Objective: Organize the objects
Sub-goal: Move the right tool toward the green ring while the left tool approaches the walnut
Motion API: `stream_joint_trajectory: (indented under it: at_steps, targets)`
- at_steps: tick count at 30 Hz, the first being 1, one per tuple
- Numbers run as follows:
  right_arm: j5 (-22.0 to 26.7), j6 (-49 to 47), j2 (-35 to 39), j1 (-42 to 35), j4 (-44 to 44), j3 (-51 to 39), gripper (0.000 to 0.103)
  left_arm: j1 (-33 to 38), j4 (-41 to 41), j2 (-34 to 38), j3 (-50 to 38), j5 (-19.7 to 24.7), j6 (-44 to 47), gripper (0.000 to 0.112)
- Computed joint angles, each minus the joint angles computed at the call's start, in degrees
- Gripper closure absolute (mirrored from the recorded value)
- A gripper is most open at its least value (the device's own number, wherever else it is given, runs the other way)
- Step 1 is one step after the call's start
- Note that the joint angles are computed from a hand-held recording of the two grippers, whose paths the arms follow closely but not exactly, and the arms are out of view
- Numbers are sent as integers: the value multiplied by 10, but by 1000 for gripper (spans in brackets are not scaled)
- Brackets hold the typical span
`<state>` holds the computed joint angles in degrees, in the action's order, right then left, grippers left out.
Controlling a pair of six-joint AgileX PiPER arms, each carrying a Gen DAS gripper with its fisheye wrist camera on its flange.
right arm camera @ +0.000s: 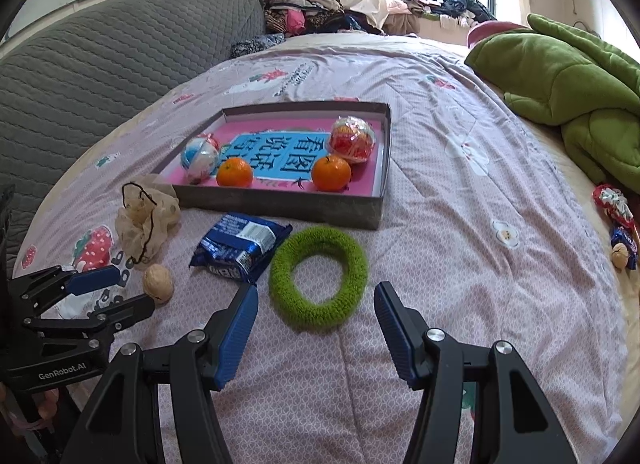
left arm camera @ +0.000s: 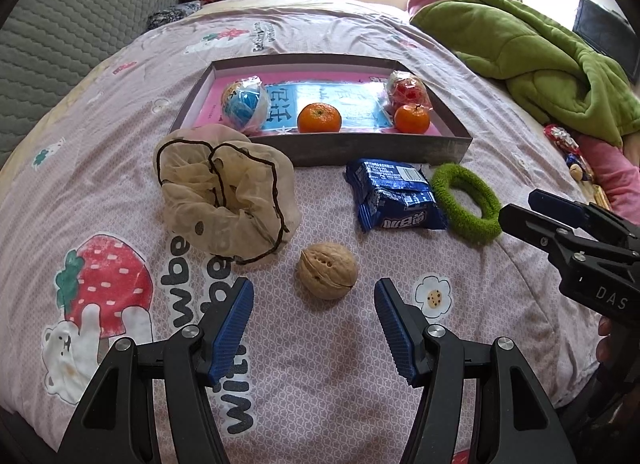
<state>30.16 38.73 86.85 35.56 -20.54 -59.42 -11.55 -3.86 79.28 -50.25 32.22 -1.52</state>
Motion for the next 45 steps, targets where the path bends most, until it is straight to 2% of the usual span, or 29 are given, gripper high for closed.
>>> stream_joint_trajectory:
  at_steps: [21,45]
  targets:
    - [10,50,23,-10,-43,1,43,-3,-7,15,1,-13,4,48]
    - [4,80,78,-23,-73,-25,43,-2,-20,54,-2,-53,7,48]
